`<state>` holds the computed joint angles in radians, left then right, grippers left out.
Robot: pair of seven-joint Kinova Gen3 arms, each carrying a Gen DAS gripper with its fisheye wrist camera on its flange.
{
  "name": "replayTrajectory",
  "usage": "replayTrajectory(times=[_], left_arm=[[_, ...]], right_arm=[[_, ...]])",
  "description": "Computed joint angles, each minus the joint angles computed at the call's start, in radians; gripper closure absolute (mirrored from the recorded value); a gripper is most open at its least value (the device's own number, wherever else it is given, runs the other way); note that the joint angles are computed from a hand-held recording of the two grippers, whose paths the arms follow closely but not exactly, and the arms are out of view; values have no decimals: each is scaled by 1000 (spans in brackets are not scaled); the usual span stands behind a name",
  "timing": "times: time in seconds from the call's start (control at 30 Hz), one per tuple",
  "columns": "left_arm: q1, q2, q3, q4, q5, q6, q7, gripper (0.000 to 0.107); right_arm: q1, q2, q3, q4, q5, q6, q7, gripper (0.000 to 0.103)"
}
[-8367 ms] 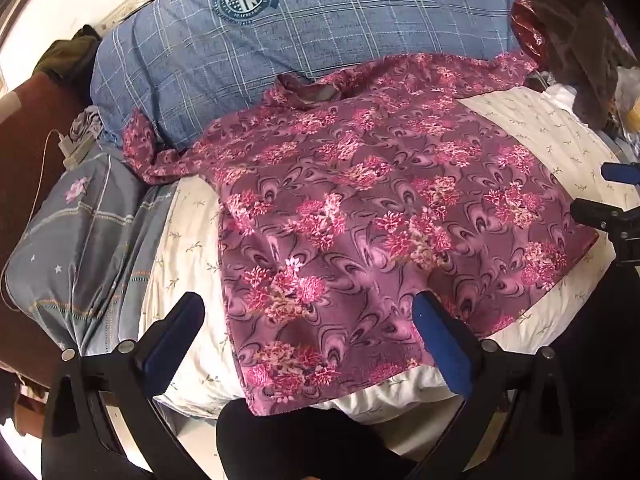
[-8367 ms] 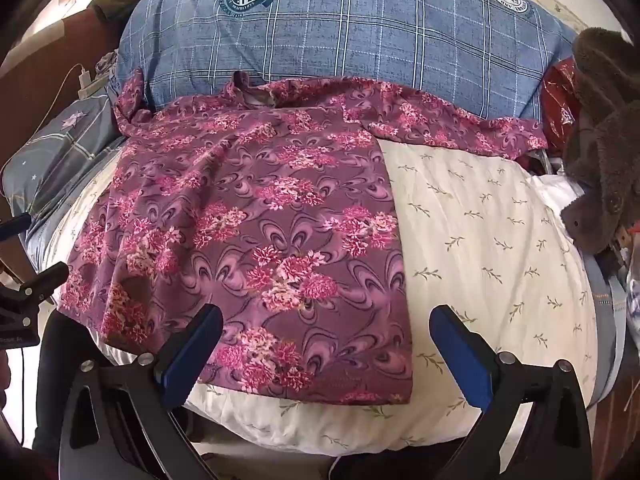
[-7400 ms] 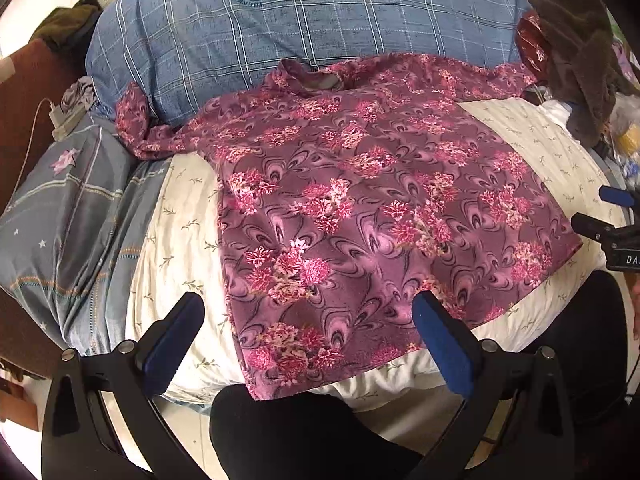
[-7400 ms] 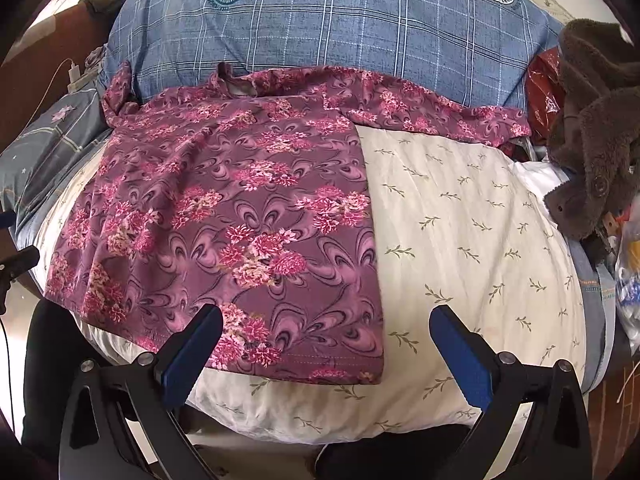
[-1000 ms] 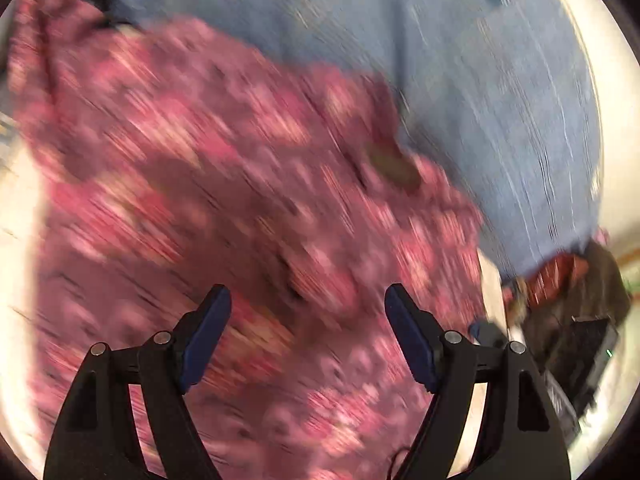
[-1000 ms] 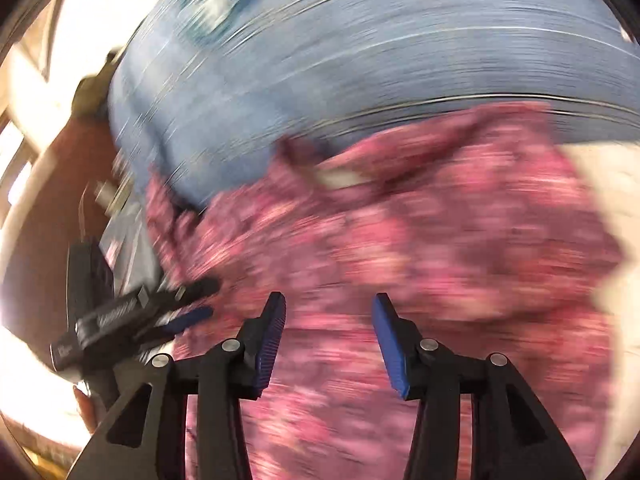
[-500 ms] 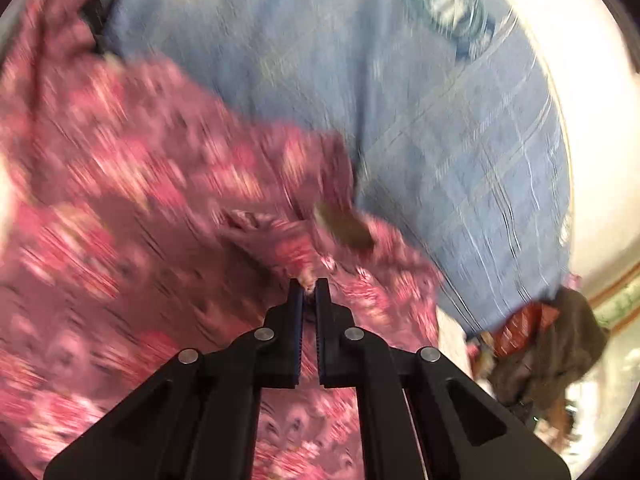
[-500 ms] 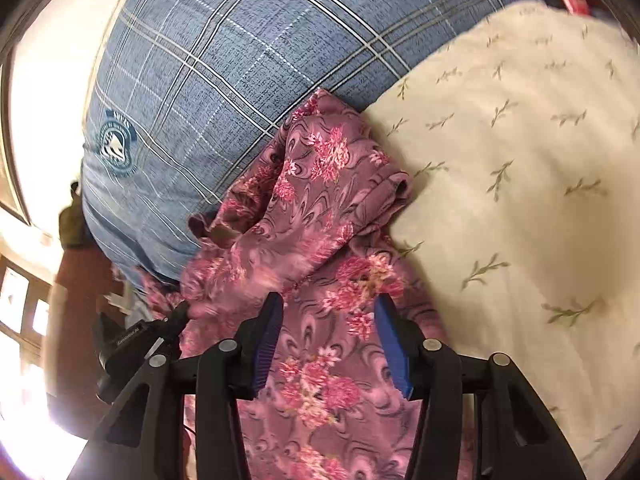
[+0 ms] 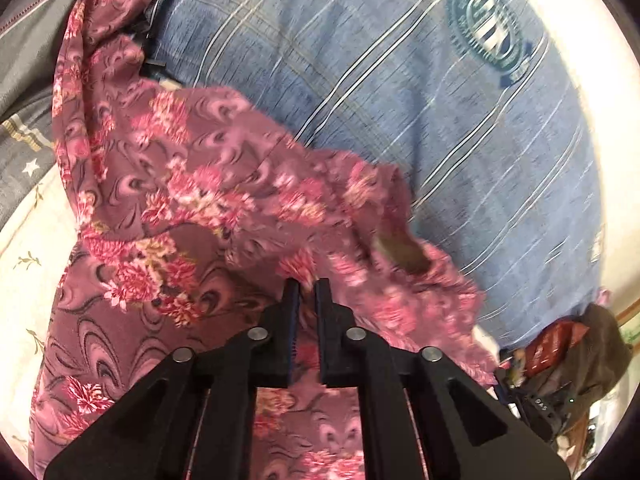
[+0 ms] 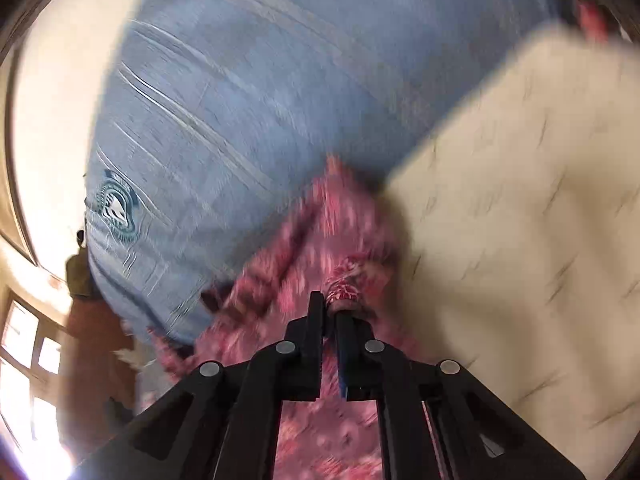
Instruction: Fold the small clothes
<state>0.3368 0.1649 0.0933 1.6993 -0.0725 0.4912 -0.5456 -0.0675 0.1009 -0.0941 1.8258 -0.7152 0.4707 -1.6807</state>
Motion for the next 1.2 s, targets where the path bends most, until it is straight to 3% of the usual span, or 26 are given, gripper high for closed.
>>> replayTrajectory(times=[0.07, 0.13, 0.17, 0.23, 0.3, 0.33, 0.4, 0.5, 0.6, 0.67, 0.7, 0.87, 1.0, 1.07, 1.13, 1.2], left_arm=[[-60, 30, 56, -26, 39, 66, -27, 93], [-122, 20, 105, -5, 81, 67, -19, 88], [-128, -1, 103, 22, 89, 44, 10, 84], [-90, -71, 43, 93, 56, -30, 91, 78], [-12, -105, -35, 107, -25, -48, 146, 51], [14, -103, -49, 92, -60, -33, 150, 48], [11, -89, -29, 73, -81, -27, 133, 46], [-68, 4, 79, -18, -10, 71, 19, 46], [-30, 78, 54, -98, -8, 184, -34, 46], [10, 80, 16, -115, -10, 205, -32, 45], [3, 75, 16, -104, 10, 192, -50, 44], [-61, 21, 18, -46, 157, 131, -145, 44], [-214, -25, 38, -53, 293, 179, -280, 44], [-256, -28, -22, -106, 283, 261, -312, 44], [-262, -14, -101, -183, 213, 342, -316, 44], [-315, 16, -124, -273, 137, 419, -353, 40]], right_arm=[[-49, 46, 66, -15, 81, 81, -72, 98], [-74, 41, 94, -36, 156, 148, -151, 101], [-66, 18, 86, -34, 197, 158, -187, 93], [-63, -39, 54, -18, 278, 131, -254, 88], [-60, -79, -4, -21, 359, 74, -297, 85], [-49, -81, -44, -28, 400, 46, -295, 81], [-27, -51, -135, -78, 481, 29, -274, 59], [-33, 39, -203, -165, 603, 62, -321, 58], [-129, 152, -165, -229, 725, 143, -402, 59], [-209, 169, -111, -205, 804, 132, -457, 57], [-226, 150, -107, -181, 830, 104, -468, 47], [-266, 155, -66, -180, 815, 92, -405, 37], [-201, 156, -127, -166, 789, 61, -356, 32], [-195, 152, -130, -159, 765, 50, -336, 31], [-237, 151, -81, -167, 738, 60, -336, 30], [-243, 144, -60, -144, 687, 25, -295, 29]])
